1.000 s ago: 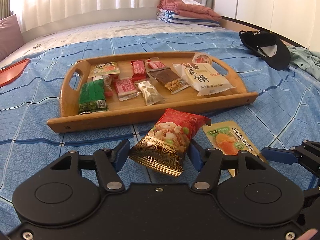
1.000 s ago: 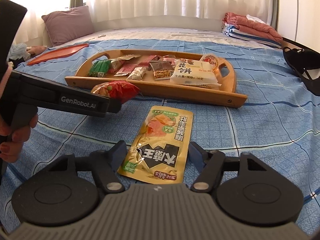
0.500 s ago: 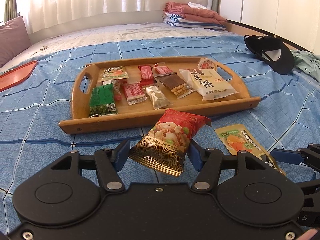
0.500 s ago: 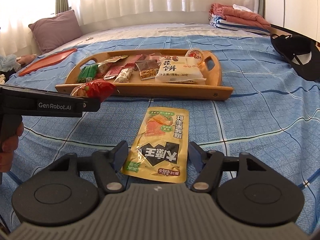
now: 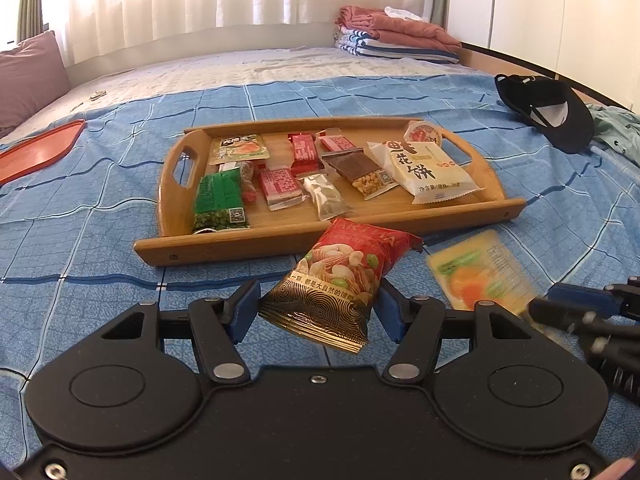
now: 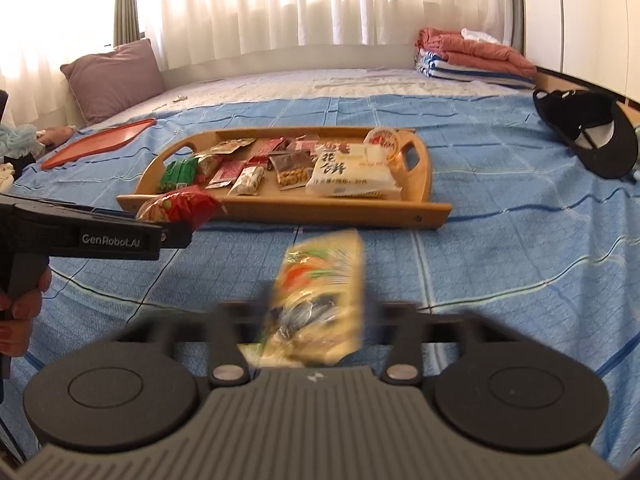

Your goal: Organize snacks

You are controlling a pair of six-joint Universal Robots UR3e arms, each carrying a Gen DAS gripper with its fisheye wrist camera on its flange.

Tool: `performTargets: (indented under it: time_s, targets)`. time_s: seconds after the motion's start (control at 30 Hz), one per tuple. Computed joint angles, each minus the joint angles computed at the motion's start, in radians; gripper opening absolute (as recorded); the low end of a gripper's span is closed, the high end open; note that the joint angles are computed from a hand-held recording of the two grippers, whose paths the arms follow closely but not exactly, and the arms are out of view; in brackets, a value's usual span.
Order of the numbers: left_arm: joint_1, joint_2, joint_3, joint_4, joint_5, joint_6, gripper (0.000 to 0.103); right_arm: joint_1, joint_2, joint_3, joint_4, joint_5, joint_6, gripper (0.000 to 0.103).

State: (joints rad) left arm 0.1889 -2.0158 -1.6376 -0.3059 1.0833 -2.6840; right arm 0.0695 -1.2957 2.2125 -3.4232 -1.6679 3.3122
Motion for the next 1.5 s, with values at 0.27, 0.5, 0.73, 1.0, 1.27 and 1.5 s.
performTargets:
  time_s: [0.27,0.5,0.73,1.0,1.27,1.5]
  targets:
    - [0.006,0.009,-0.012,0.0,-0.001,-0.008,0.06,-0.028,0.0,-0.026,0.053,0.034,0.045,0.071]
    - [0.012,0.01,-0.019,0.004,-0.002,-0.016,0.06,0.045,0.119,-0.185,0.129,-0.042,0.033,0.084]
    - [0.024,0.011,-0.036,0.008,-0.001,-0.008,0.06,0.069,0.178,-0.275,0.214,-0.073,0.024,0.068]
    - [0.021,0.014,-0.056,-0.03,0.007,0.031,0.061,0.068,0.177,-0.24,0.16,-0.065,-0.012,0.064]
    - [0.038,0.007,-0.025,-0.08,-0.038,0.055,0.084,0.053,0.176,-0.234,0.148,-0.046,-0.02,0.064]
    - [0.013,-0.037,0.065,-0.161,-0.046,0.059,0.086,0.047,0.176,-0.222,0.122,-0.054,-0.037,0.064]
